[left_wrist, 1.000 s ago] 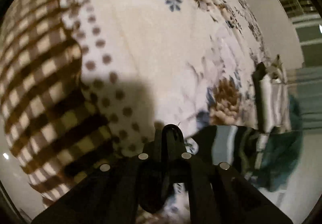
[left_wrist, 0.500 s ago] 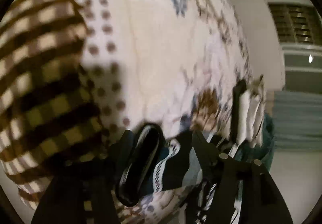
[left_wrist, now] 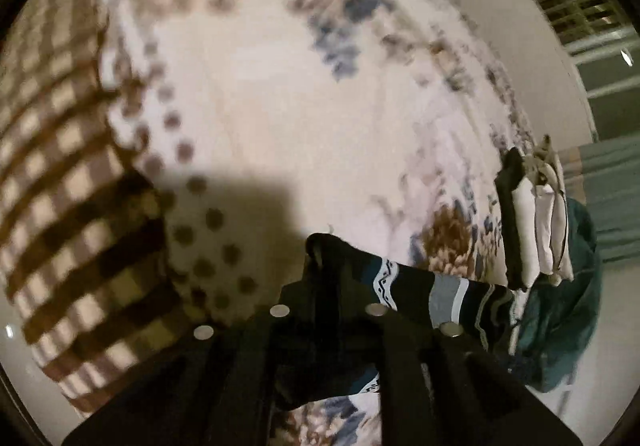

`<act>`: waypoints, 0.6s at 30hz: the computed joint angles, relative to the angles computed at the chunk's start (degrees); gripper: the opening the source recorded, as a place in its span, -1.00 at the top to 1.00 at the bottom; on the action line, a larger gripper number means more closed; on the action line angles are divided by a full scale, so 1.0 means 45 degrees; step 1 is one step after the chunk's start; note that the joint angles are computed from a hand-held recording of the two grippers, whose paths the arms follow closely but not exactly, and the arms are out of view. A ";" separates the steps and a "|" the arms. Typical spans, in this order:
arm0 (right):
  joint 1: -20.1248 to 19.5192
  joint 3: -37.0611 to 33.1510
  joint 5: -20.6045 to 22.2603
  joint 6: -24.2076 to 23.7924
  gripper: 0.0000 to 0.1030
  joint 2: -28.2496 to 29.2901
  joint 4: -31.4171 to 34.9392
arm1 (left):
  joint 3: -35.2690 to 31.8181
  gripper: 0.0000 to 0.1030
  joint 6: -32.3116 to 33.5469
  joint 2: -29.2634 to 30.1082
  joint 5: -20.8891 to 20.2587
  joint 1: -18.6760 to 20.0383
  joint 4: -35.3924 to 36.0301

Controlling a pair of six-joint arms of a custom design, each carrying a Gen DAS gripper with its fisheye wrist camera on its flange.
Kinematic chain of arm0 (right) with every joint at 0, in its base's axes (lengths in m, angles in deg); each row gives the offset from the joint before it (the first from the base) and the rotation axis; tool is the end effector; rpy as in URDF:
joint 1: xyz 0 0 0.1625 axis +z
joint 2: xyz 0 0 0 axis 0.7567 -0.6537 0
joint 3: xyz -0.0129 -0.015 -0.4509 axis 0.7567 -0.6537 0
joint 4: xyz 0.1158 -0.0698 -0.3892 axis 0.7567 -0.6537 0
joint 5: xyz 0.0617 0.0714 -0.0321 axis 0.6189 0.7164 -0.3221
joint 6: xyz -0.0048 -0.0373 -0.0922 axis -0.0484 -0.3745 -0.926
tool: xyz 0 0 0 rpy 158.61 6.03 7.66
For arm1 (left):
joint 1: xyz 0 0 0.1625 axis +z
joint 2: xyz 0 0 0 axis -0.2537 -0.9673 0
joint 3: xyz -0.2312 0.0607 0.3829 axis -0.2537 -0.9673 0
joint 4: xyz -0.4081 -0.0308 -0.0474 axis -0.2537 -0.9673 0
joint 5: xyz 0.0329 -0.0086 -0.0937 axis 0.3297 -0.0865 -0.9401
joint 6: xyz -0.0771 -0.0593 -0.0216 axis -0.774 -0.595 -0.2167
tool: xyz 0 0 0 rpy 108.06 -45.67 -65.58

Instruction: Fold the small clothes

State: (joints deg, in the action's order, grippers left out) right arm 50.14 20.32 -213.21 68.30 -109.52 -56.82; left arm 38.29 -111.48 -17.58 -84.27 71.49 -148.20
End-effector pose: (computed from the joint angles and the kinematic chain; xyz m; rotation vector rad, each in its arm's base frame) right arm 0.2051 -0.8632 0.2097 -0.1011 -2.3164 -0.0487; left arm -0.1435 -0.5916 0.3817 -1.2364 2.4185 -1.1726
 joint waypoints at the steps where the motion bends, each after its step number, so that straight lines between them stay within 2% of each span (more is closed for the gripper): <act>1: -0.0014 -0.0080 0.0034 0.0030 -0.34 0.0025 0.0045 | 0.0289 0.58 -0.0364 -0.0179 -0.0334 0.0104 -0.0180; 2: -0.0028 -0.0112 0.0086 0.0034 -0.34 0.0026 0.0053 | 0.0610 0.30 -0.0709 -0.0301 -0.0600 0.0163 -0.0575; 4: -0.0052 -0.0383 0.0082 -0.0016 -0.34 0.0121 0.0195 | 0.1875 -0.02 -0.0996 -0.0674 -0.0885 0.0052 -0.2635; 6: 0.0041 0.0103 0.0070 0.0137 -0.34 -0.0098 0.0009 | 0.2387 -0.09 -0.1170 -0.0634 -0.0854 -0.0121 -0.3611; 7: 0.0021 0.0424 0.0018 0.0135 -0.34 -0.0328 -0.0096 | 0.2297 -0.21 -0.0973 -0.0460 -0.0906 -0.0104 -0.3722; 8: -0.0010 0.0573 -0.0044 0.0160 -0.34 -0.0438 -0.0161 | 0.2009 -0.24 -0.0674 -0.0239 -0.1030 -0.0018 -0.3492; 10: -0.0088 0.0700 -0.0149 0.0346 -0.34 -0.0548 -0.0219 | 0.1011 -0.24 -0.0533 0.0227 -0.1066 0.0152 -0.1780; 12: -0.0186 0.0552 -0.0177 0.0526 -0.34 -0.0498 -0.0272 | -0.0192 -0.10 -0.0766 0.0718 -0.0582 0.0082 0.0784; 13: -0.0226 0.0438 -0.0140 0.0563 -0.34 -0.0444 -0.0326 | -0.0621 0.64 -0.0835 0.0882 -0.0144 -0.0084 0.1814; 14: -0.0267 0.0394 -0.0051 0.0545 -0.34 -0.0465 -0.0442 | -0.1210 0.87 -0.0808 0.1122 0.0181 -0.0228 0.3047; 18: -0.0418 0.0777 0.0245 -0.0101 -0.34 -0.0911 -0.1397 | -0.2831 0.88 -0.1492 0.1668 0.1581 -0.1057 0.6741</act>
